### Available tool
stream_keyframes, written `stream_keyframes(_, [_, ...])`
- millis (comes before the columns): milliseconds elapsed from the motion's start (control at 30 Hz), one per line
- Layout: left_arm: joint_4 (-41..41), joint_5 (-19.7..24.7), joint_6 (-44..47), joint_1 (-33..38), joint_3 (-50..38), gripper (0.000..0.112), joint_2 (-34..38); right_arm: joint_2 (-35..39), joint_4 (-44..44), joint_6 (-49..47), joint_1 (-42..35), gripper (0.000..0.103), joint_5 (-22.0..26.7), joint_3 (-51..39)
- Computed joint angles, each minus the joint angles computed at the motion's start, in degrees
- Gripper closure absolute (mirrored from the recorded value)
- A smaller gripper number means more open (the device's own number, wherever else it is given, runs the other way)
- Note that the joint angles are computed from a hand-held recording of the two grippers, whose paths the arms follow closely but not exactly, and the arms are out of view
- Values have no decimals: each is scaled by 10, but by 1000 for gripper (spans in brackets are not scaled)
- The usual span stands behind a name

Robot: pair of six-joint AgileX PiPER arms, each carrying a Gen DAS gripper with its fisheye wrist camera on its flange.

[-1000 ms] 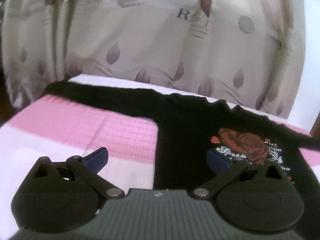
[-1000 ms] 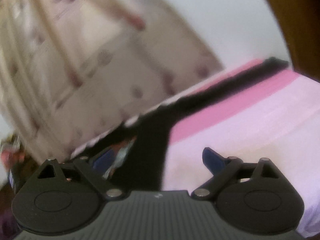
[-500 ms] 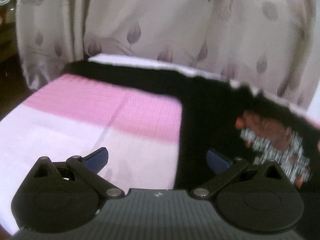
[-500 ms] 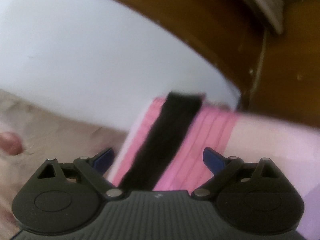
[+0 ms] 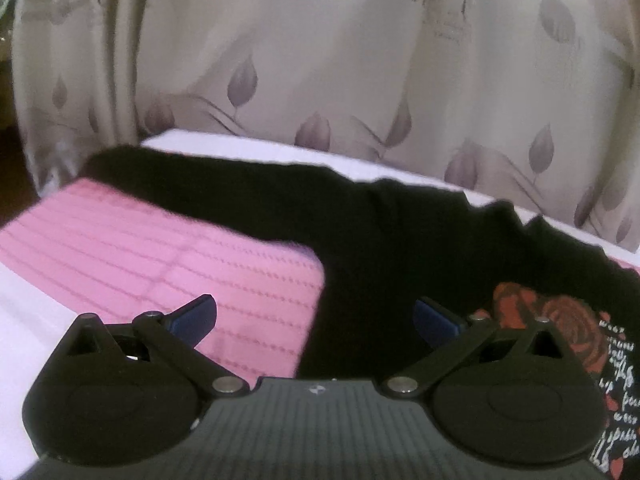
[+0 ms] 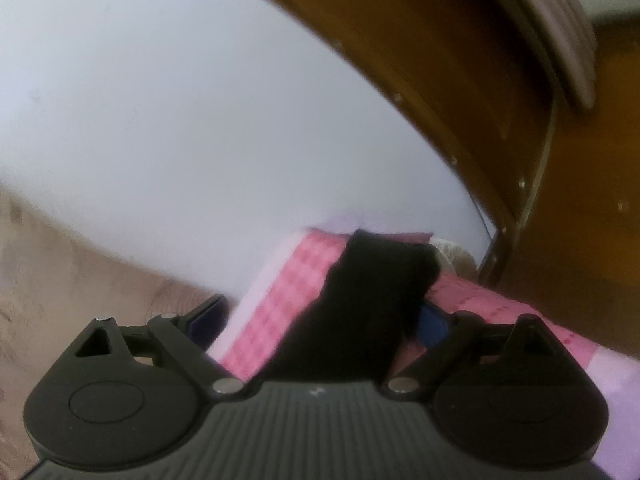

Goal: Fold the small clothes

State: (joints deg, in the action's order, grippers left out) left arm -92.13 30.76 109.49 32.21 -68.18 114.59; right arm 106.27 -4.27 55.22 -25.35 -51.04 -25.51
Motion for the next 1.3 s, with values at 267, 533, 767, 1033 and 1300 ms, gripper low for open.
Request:
stream_keyframes(267, [30, 28, -31, 11, -13, 9, 15, -6, 12, 16, 4, 97, 25, 6])
stream_keyframes(533, [44, 54, -96, 32, -34, 9, 24, -168, 107, -35, 135, 97, 82, -9])
stream_keyframes(767, [40, 121, -118, 59, -46, 9, 45, -168, 241, -151, 329, 97, 128, -161])
stream_keyframes(1033, [6, 131, -64, 61, -26, 9, 38, 47, 232, -100, 486, 97, 107, -413])
stream_keyframes(1300, [15, 159, -61, 68, -32, 9, 44, 262, 274, -126, 575, 97, 226, -671])
